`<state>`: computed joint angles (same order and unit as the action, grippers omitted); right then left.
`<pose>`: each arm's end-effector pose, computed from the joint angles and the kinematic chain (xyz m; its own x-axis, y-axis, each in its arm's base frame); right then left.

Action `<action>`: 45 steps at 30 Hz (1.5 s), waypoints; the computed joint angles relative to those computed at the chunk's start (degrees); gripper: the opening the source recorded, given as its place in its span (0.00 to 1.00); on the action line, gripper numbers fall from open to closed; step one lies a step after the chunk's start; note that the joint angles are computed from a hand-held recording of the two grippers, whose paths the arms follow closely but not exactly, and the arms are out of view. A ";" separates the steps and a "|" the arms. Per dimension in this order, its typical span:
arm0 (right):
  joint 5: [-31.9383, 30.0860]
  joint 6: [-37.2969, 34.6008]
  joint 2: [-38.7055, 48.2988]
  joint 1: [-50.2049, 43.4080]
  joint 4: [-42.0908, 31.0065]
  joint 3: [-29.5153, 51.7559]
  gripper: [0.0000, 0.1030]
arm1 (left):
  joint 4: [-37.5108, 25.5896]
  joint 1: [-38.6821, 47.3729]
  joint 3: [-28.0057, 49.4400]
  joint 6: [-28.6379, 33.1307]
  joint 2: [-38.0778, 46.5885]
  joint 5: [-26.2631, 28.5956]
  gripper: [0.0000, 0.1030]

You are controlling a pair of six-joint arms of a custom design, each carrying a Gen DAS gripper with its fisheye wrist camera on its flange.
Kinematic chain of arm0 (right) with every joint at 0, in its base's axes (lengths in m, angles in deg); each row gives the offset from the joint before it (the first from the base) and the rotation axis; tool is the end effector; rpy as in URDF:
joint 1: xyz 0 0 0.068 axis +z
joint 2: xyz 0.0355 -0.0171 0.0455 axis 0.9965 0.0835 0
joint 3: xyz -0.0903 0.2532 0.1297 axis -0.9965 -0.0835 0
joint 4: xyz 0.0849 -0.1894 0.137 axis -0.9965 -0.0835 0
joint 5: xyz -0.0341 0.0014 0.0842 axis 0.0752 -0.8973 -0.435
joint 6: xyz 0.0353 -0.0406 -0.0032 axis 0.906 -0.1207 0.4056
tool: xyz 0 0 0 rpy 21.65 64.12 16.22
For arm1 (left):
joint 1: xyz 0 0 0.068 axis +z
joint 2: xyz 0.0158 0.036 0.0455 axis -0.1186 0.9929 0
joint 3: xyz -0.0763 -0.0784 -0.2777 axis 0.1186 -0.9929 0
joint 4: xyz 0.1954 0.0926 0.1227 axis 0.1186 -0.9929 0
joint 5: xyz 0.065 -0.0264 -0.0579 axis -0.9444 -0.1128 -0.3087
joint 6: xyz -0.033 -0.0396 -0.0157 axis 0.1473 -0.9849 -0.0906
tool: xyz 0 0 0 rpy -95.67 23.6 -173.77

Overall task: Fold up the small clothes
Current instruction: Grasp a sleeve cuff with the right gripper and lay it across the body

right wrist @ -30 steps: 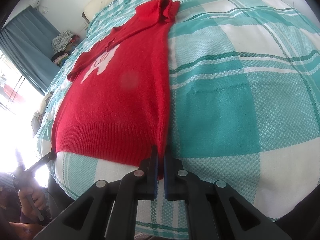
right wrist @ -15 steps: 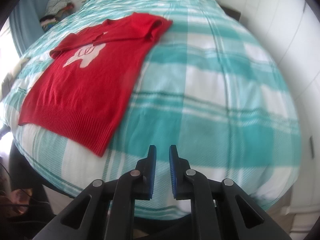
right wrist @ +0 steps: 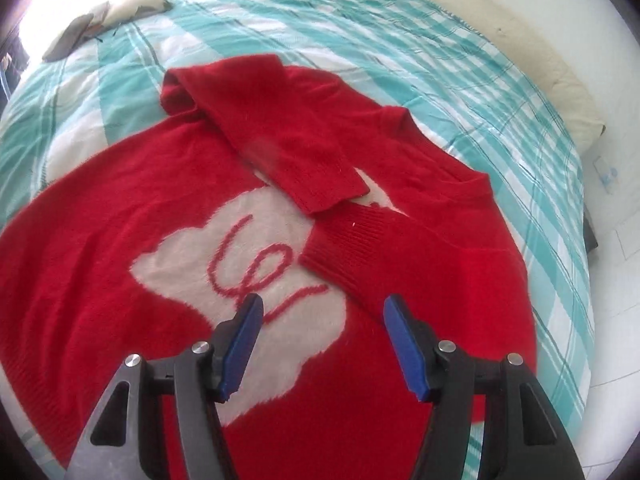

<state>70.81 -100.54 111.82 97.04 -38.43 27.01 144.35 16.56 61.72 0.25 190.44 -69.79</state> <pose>0.4388 0.0872 0.0302 -0.6694 -0.6283 -0.3965 -0.5242 0.7776 -0.3471 0.1702 0.0636 0.0442 -0.7865 -0.2317 -0.5725 -0.1744 0.9726 -0.1540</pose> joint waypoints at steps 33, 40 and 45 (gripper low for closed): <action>-27.23 32.87 -4.36 -63.60 11.28 -11.92 0.04 | -0.41 -6.60 3.31 -2.85 7.89 -2.89 0.73; -30.27 32.90 -3.89 -65.55 11.64 -12.18 0.07 | -1.38 -5.99 3.81 0.02 5.32 -6.27 0.73; -25.22 29.83 -8.96 -66.70 17.65 -20.81 0.24 | -11.05 -12.72 8.17 1.89 -9.98 -10.32 0.74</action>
